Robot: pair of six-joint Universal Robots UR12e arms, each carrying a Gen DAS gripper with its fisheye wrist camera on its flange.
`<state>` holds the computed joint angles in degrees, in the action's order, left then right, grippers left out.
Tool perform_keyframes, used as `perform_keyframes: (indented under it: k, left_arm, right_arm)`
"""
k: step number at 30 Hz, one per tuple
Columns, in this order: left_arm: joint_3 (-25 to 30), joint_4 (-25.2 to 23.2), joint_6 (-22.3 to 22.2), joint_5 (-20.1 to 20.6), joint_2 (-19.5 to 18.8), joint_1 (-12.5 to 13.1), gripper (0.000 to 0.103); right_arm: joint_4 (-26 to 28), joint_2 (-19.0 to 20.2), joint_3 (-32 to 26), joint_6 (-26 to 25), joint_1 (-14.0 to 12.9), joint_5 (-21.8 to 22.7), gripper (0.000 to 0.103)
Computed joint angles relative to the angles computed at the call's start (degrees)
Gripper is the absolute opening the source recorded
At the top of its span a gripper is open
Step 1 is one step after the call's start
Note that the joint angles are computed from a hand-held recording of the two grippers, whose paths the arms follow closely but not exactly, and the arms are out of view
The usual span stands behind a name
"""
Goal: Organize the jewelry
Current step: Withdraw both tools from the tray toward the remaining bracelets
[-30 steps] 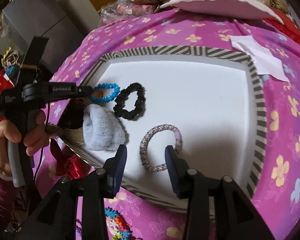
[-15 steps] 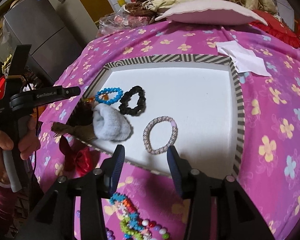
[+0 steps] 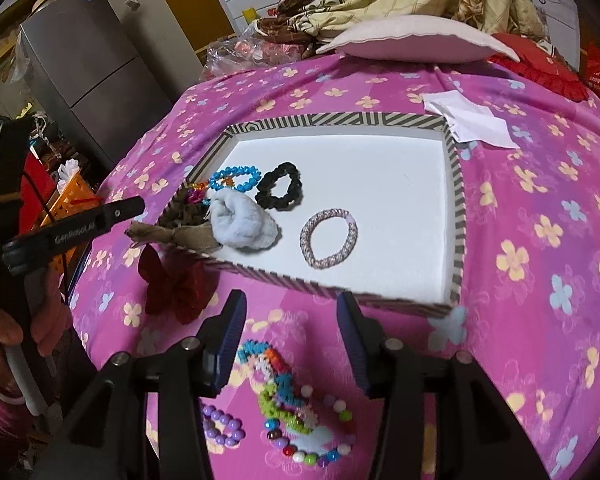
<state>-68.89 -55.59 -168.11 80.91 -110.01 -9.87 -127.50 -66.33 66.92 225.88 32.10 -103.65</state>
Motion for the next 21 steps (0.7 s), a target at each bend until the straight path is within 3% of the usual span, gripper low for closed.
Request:
perform_keyframes:
  k: [11, 21]
  left_arm:
    - [-7.04, 3.57, -0.2, -0.49, 4.59, 0.58, 0.052]
    - [-11.18, 3.35, 0.12, -1.23, 7.46, 0.95, 0.052]
  right_arm:
    - [-0.39, -1.53, 1.65, 0.88, 1.61, -2.43, 0.05]
    - [0.45, -1.74, 1.81, 1.31, 3.06, -4.31, 0.05]
